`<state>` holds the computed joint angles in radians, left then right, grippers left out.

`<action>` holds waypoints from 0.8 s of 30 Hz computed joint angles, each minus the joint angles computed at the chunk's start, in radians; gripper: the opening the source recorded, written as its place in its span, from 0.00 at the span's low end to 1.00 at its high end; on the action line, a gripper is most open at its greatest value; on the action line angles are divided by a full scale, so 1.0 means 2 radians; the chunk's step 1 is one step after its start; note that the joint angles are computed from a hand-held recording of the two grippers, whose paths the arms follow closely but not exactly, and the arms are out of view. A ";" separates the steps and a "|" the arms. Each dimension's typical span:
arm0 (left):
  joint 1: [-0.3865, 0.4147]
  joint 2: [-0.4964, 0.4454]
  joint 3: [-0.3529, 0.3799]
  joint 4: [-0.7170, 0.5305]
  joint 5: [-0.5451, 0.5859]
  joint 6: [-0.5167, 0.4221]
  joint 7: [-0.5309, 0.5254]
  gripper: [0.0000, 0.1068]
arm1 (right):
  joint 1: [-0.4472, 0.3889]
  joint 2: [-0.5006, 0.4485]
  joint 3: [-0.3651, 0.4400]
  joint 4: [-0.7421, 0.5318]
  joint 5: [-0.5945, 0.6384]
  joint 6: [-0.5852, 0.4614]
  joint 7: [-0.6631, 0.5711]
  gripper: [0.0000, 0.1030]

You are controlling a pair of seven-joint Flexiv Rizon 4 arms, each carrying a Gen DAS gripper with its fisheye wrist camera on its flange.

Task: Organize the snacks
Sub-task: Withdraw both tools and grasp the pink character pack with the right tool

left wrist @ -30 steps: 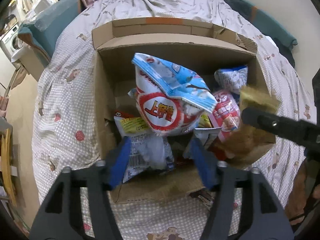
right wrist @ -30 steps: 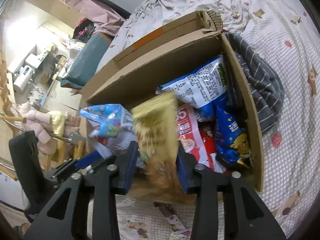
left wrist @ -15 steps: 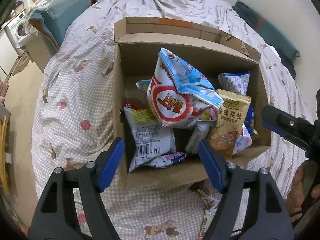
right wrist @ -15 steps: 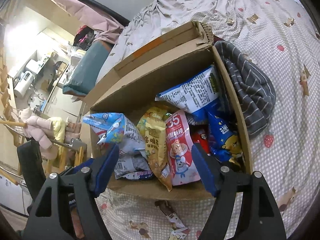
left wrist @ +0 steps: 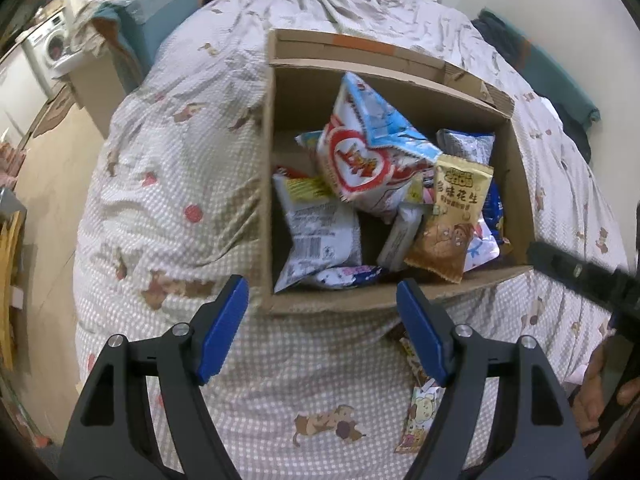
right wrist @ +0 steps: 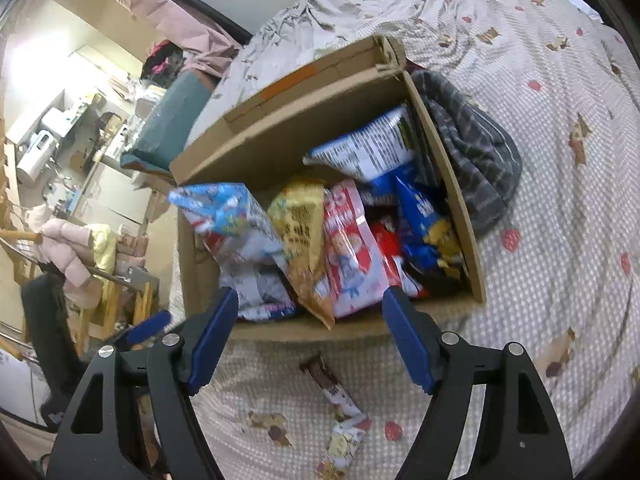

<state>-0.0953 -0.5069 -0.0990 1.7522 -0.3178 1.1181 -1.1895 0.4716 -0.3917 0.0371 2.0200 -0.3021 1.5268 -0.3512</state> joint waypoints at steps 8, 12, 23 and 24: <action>0.008 0.022 0.005 0.039 -0.015 -0.010 -0.023 0.69 | -0.075 -0.037 0.157 -0.036 0.142 -0.122 -0.065 0.75; 0.010 0.032 0.004 0.055 -0.022 -0.009 -0.029 0.69 | -0.043 -0.053 0.154 -0.058 0.146 -0.189 -0.086 0.70; 0.020 0.048 -0.010 0.078 -0.064 -0.013 -0.006 0.69 | 0.017 -0.061 0.124 -0.074 0.131 -0.248 -0.122 0.29; 0.022 0.048 -0.012 0.077 -0.070 -0.018 -0.006 0.69 | 0.013 -0.059 0.132 -0.072 0.141 -0.239 -0.130 0.29</action>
